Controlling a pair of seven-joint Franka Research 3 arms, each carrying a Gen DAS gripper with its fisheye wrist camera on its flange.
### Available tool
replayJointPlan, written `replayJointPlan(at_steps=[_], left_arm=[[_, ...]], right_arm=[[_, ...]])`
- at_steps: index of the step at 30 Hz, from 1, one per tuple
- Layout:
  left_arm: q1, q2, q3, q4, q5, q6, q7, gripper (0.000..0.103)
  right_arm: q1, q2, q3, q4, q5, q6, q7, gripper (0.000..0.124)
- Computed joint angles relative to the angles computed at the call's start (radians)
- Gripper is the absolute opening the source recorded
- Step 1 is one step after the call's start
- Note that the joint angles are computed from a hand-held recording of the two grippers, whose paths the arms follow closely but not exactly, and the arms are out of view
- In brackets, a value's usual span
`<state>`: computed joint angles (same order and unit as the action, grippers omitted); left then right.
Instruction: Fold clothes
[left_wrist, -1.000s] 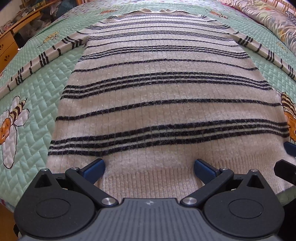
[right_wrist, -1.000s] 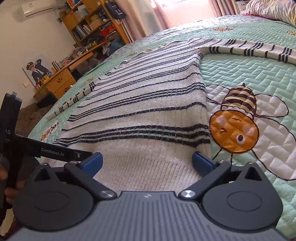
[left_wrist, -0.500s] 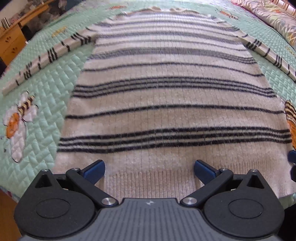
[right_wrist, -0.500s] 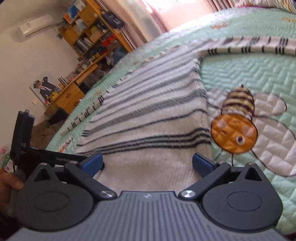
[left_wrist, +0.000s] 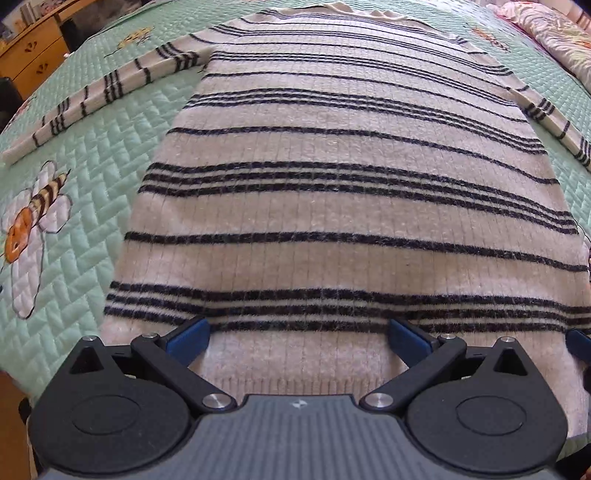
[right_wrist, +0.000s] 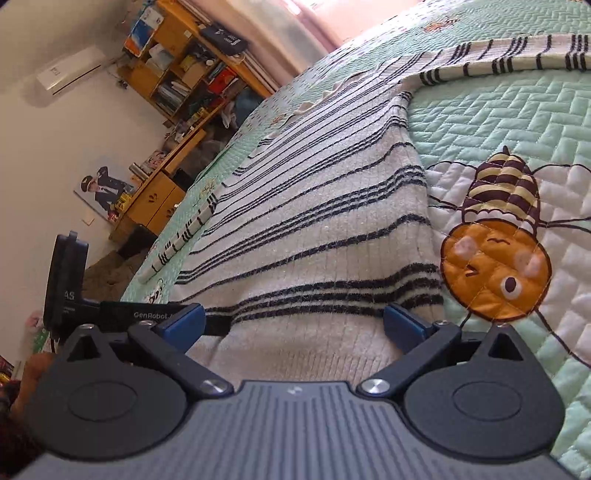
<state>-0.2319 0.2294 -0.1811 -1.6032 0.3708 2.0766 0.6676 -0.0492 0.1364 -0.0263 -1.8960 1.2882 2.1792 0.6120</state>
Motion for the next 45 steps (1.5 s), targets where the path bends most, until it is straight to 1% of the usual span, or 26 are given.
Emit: replayJointPlan(at_steps=[4,9,12,15,17,19,23,25,27,31,32,33,36,38,40,43,45], left_arm=[[-0.008,-0.046,-0.004,-0.046,0.008,-0.012,-0.042,0.102],[0.000,-0.156,-0.011,-0.145,0.028,0.054,-0.091,0.102],[0.014,-0.207,-0.011,-0.181,0.060,0.088,-0.130,0.102],[0.031,-0.231,-0.011,-0.201,0.104,0.098,-0.175,0.102],[0.036,-0.228,-0.015,-0.202,0.137,0.081,-0.189,0.102],[0.036,-0.213,-0.018,-0.198,0.147,0.058,-0.172,0.102],[0.042,-0.204,-0.015,-0.242,0.128,0.129,-0.151,0.100],[0.045,-0.190,-0.013,-0.242,0.101,0.166,-0.135,0.100],[0.045,-0.167,-0.011,-0.220,0.097,0.179,-0.124,0.100],[0.036,-0.120,-0.008,-0.166,0.108,0.173,-0.111,0.100],[0.034,-0.110,-0.006,-0.154,0.108,0.167,-0.107,0.100],[0.032,-0.103,-0.006,-0.146,0.105,0.164,-0.101,0.100],[0.031,-0.096,-0.003,-0.147,0.084,0.167,-0.081,0.100],[0.033,-0.100,-0.001,-0.159,0.071,0.178,-0.072,0.100],[0.036,-0.106,0.001,-0.176,0.064,0.197,-0.070,0.101],[0.041,-0.110,0.004,-0.199,0.061,0.229,-0.069,0.102],[0.041,-0.106,0.005,-0.194,0.063,0.231,-0.072,0.102]], right_arm=[[-0.003,-0.048,-0.009,-0.065,0.030,0.009,-0.035,0.102],[0.002,-0.079,-0.027,-0.087,0.035,-0.016,-0.019,0.102],[0.003,-0.082,-0.033,-0.080,0.067,-0.015,-0.026,0.102],[0.001,-0.080,-0.037,-0.073,0.127,-0.007,-0.041,0.102],[0.004,-0.074,-0.034,-0.061,0.144,0.022,-0.085,0.102],[0.015,-0.077,-0.027,-0.055,0.120,0.067,-0.137,0.102],[0.040,-0.066,-0.010,-0.024,0.071,0.131,-0.318,0.102],[0.051,-0.030,0.002,0.023,0.075,0.168,-0.419,0.102],[0.059,0.035,0.019,0.102,0.078,0.200,-0.490,0.102],[0.091,0.205,0.066,0.284,-0.040,0.346,-0.457,0.102],[0.103,0.245,0.071,0.320,-0.087,0.384,-0.428,0.102],[0.116,0.285,0.070,0.350,-0.166,0.404,-0.375,0.102],[0.112,0.301,0.095,0.330,-0.213,0.454,-0.396,0.103],[0.086,0.276,0.140,0.284,-0.177,0.510,-0.475,0.103],[0.085,0.283,0.144,0.293,-0.234,0.510,-0.429,0.103],[0.056,0.291,0.165,0.305,-0.239,0.483,-0.409,0.103],[0.049,0.291,0.172,0.307,-0.247,0.479,-0.399,0.103]])
